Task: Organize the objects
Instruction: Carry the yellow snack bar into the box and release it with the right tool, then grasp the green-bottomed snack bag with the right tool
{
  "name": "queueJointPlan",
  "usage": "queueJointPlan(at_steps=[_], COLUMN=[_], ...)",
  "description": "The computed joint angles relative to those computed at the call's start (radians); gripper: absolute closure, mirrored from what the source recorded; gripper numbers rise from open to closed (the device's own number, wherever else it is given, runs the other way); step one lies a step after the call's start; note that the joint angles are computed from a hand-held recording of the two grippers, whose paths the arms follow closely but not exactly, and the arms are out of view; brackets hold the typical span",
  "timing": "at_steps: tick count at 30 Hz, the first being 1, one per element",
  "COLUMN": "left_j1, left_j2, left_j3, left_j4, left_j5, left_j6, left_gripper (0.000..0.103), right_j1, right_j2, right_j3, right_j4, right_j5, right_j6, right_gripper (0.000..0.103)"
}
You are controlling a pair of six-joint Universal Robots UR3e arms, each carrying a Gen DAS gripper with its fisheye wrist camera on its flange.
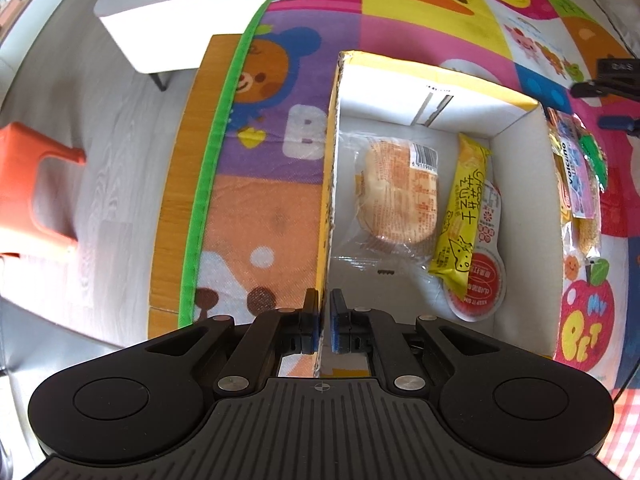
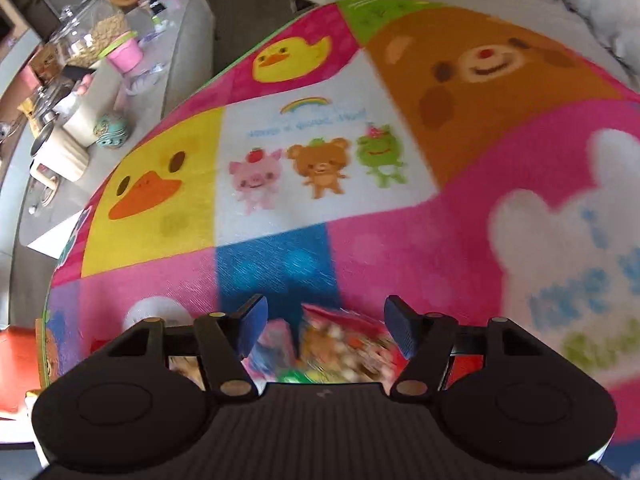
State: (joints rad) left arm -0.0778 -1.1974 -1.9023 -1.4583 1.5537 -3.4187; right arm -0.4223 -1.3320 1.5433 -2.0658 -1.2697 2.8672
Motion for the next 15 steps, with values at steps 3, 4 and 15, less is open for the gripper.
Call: queueJointPlan(at_steps=[3,4,15], left_j1=[0.000,-0.002,-0.011], left_j2=[-0.004,-0.005,-0.019], left_j3=[-0.007,-0.008,0.005], left_j4=[0.019,0.024,0.031], left_j5=[0.003,0.004,-0.002], left_j6=[-0.017,-0.026,-0.071], left_gripper=[0.096,0.096,0.096], right_j1=[0.031,0.045,0.042], right_j2=[0.018,0.019,-0.218], right_j3=[-0.006,-0.006,0.241], right_j4=[0.014,0.016,0.097], right_j5=[0.072,0.093,0.059], right_j6=[-0.039,-0.055,-0.362], right_gripper=[0.060,0.063,0.078])
